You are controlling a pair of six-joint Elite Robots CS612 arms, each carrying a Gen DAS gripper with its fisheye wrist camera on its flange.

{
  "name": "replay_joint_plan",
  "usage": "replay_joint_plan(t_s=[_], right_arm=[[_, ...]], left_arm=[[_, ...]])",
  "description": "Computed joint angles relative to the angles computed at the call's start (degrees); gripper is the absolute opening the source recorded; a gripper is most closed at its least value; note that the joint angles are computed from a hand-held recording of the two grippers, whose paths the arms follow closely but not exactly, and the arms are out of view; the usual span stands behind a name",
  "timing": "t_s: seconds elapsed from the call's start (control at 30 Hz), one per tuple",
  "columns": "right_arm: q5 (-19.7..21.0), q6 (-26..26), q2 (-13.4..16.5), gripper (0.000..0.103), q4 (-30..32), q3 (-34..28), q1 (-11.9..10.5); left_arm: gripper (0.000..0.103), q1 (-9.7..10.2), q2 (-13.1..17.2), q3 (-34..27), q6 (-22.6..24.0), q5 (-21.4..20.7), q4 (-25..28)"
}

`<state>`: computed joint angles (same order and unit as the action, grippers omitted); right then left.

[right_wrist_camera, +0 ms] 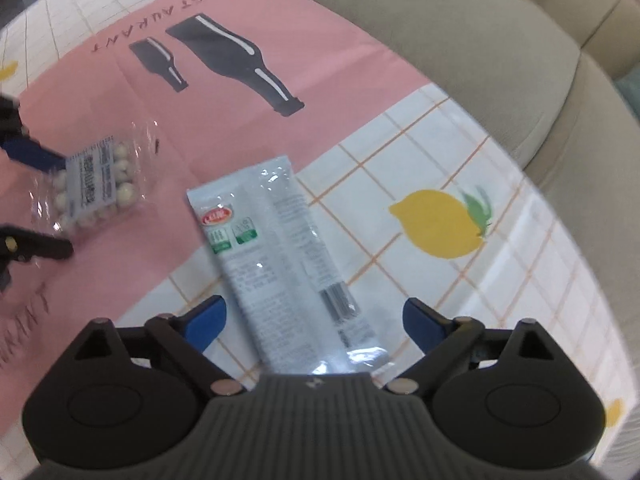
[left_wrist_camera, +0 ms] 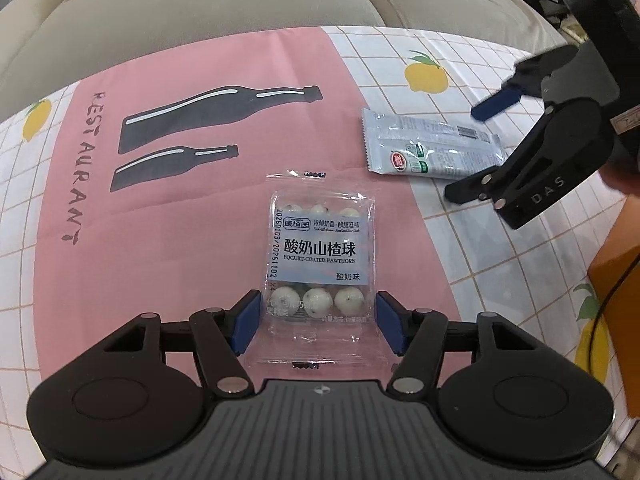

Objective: Organize snacks
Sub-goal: 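Grasp the yogurt-ball pack with the left tool while the right tool grasps the white milk-drink pouch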

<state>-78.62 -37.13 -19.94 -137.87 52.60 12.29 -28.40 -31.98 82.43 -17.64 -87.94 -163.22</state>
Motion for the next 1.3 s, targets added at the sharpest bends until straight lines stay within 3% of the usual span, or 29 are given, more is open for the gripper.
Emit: replay_joint_plan(t_s=[0.1, 0.17, 0.2, 0.37, 0.53, 0.67, 0.83, 1.0, 1.13, 1.3], right_arm=[[1.4, 4.2, 0.2, 0.090, 1.5, -0.6, -0.1], [1.2, 6.5, -0.8, 0.079, -0.6, 1.4, 0.2], [1.1, 7.4, -1.3, 0.068, -1.6, 2.4, 0.4], [-1.5, 15.7, -4.0, 0.065, -6.0, 8.3, 1.3], [-3.4, 34.9, -7.5, 0.065, -13.3, 16.6, 1.8], [-3.5, 45.6, -10.1, 0.065, -18.8, 23.4, 2.1], [1.2, 55.1, -13.6, 0.065, -28.2, 33.4, 1.3], [1.9, 58.2, -15.4, 0.065, -38.9, 41.1, 1.1], [-0.5, 55.9, -15.5, 0.065, -46.4, 44.7, 1.8], [-2.9, 48.4, -14.3, 0.066, -51.5, 44.8, 2.8]], left_arm=[[0.070, 0.03, -0.3, 0.4, -1.6, -0.1, -0.2], [0.070, -0.04, -0.5, 0.7, -2.7, 0.2, 0.3], [0.069, -0.09, -0.7, 0.9, -3.4, 0.2, 0.4], [0.069, -0.22, -1.7, 3.5, -9.2, -0.7, -2.5], [0.069, -1.42, -2.6, 6.6, -13.5, 2.4, -5.7], [0.069, -2.54, -3.3, 8.3, -12.6, 4.0, -6.1], [0.069, -4.01, -5.0, 11.8, -11.2, 4.9, -6.7], [0.069, -5.68, -6.4, 15.2, -9.9, 6.1, -8.1], [0.070, -6.44, -6.8, 17.0, -10.5, 6.8, -10.2], [0.073, -6.56, -6.6, 17.5, -11.8, 7.7, -12.7]])
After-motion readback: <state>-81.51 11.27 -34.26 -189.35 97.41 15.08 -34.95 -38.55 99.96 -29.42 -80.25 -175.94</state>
